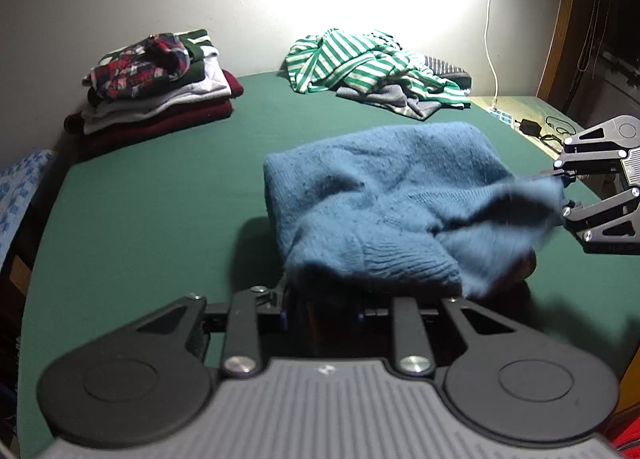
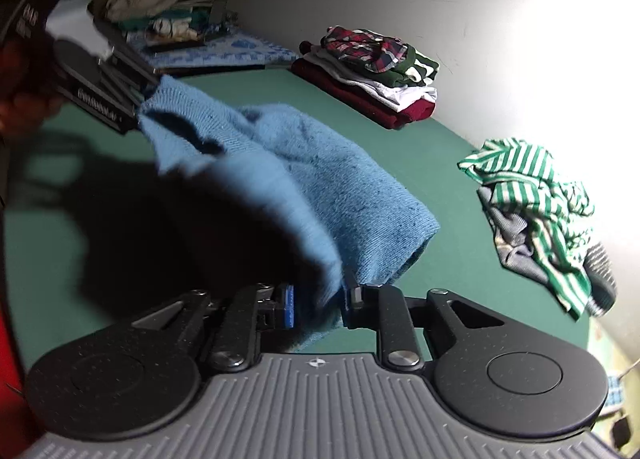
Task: Fold clothes
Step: 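Swing the blue sweater down onto the table and open both grippers, then grasp the blue sweater edge with both grippers side by side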
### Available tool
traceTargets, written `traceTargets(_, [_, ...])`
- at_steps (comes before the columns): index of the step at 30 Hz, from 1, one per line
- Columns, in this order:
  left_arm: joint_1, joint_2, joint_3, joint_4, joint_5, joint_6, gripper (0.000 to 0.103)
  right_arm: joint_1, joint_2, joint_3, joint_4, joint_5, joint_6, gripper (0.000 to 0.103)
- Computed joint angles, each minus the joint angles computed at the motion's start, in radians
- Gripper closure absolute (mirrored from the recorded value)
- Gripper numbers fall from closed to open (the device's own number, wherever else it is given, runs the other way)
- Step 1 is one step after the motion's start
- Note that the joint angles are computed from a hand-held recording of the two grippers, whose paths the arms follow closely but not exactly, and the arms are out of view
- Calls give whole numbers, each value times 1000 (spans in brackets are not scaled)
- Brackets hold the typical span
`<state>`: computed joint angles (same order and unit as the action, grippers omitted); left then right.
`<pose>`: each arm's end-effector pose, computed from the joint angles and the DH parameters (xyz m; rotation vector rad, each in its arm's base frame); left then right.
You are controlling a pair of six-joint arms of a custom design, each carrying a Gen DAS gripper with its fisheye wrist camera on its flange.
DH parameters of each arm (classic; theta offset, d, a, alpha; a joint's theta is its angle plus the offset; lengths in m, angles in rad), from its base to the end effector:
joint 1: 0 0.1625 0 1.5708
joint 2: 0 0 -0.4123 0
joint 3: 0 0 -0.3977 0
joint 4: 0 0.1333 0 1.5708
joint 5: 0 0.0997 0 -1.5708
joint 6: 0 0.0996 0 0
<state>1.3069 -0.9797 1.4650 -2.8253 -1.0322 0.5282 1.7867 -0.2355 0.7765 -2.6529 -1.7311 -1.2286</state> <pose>-0.0079 -0.7361 0.3272 0.6732 2.2995 -0.8688 0.3028 -0.8324 0.0210 1.7332 -2.0578 0.5476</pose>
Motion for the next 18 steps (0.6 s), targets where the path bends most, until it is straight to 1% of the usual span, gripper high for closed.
traceTargets(4, [-2,3,8,-8,10,16,76,-2,-6,31,-45,1,-46,72])
traceTargets(6, [-2,-5,14,-1,9,22,76,3,-21,45,-33,-17,-49,70])
traceTargets(8, [-1,-22,35,4,13,32,76,9,-56,76,2,-39,-44,69])
traceTargets(10, [-1,-46,61,12,26,42,76,16,-95,98,77,-57,-17,69])
traceTargets(12, [-5,-72,85,13,43,52,76,18,-137,141,89,-33,21,69])
traceTargets(14, [-10,-99,104,10,60,61,76,20,-156,170,49,5,95,69])
traceTargets(16, [-17,-115,101,-5,50,68,74,25,-138,161,-23,23,181,69])
traceTargets(17, [-20,-121,96,-15,39,73,70,26,-117,141,-59,27,238,69])
traceTargets(18, [-22,-117,82,-30,23,81,68,27,-87,103,-76,22,295,69])
